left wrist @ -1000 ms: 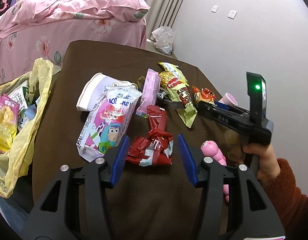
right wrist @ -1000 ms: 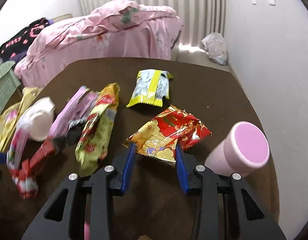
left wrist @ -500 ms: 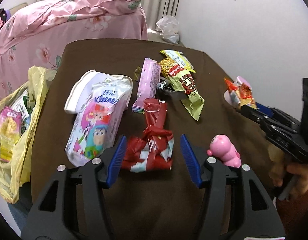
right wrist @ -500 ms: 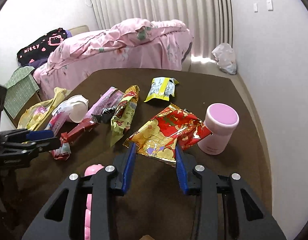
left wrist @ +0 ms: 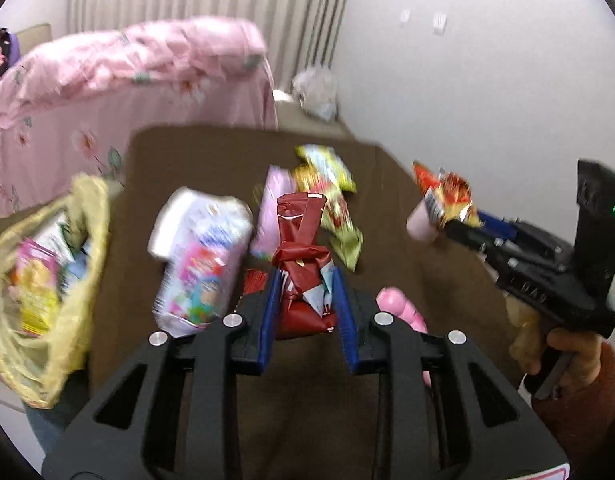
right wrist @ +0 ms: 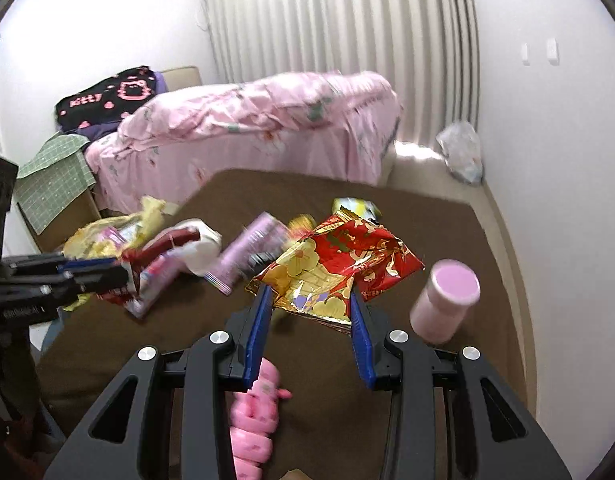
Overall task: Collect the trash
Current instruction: 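Carry both wrappers to the yellow trash bag and release them inside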
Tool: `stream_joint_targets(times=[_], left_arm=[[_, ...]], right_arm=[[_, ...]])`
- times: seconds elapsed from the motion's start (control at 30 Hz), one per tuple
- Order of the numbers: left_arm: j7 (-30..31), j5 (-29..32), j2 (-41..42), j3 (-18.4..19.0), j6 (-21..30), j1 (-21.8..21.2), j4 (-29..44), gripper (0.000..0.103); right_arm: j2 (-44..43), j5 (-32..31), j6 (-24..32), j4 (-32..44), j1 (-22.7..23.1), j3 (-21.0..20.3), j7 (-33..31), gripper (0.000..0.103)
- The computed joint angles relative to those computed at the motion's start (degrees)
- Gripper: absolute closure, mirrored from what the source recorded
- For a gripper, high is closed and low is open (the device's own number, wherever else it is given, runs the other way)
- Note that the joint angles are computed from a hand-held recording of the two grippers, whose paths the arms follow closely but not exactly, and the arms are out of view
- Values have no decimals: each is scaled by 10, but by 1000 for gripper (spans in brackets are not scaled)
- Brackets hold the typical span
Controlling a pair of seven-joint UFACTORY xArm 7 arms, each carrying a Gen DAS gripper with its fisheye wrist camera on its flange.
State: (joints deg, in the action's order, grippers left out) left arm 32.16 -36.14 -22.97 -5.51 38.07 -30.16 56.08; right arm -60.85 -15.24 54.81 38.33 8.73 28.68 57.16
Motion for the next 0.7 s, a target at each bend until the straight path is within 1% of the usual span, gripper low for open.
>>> stream_joint_targets(times=[0.1, 0.17, 0.27, 0.37, 0.5, 0.6, 0.7], left_arm=[[3, -7, -15, 16, -12, 10, 4, 77], [-10, 4, -21, 22, -33, 29, 4, 77], [-39, 33, -15, 32, -50, 61, 10, 77], [-51, 42, -4, 52, -63, 81, 15, 77], [-38, 29, 12, 78, -73, 94, 21, 77], [-20, 9, 23, 91, -73, 101, 25, 77], [3, -23, 41, 102, -74, 107, 32, 77]], right_arm=[[33, -17, -15, 43, -14, 13, -15, 67], [65, -29, -36, 74, -24, 21, -27, 67], [120, -47, -69, 122, -40, 35, -43, 67], [184, -64, -105, 168, -52, 48, -55, 67], [284, -98, -139, 233, -59, 68, -66, 67], [345, -123, -152, 266, -46, 69, -64, 67], [404, -148, -158, 296, -33, 67, -64, 67]])
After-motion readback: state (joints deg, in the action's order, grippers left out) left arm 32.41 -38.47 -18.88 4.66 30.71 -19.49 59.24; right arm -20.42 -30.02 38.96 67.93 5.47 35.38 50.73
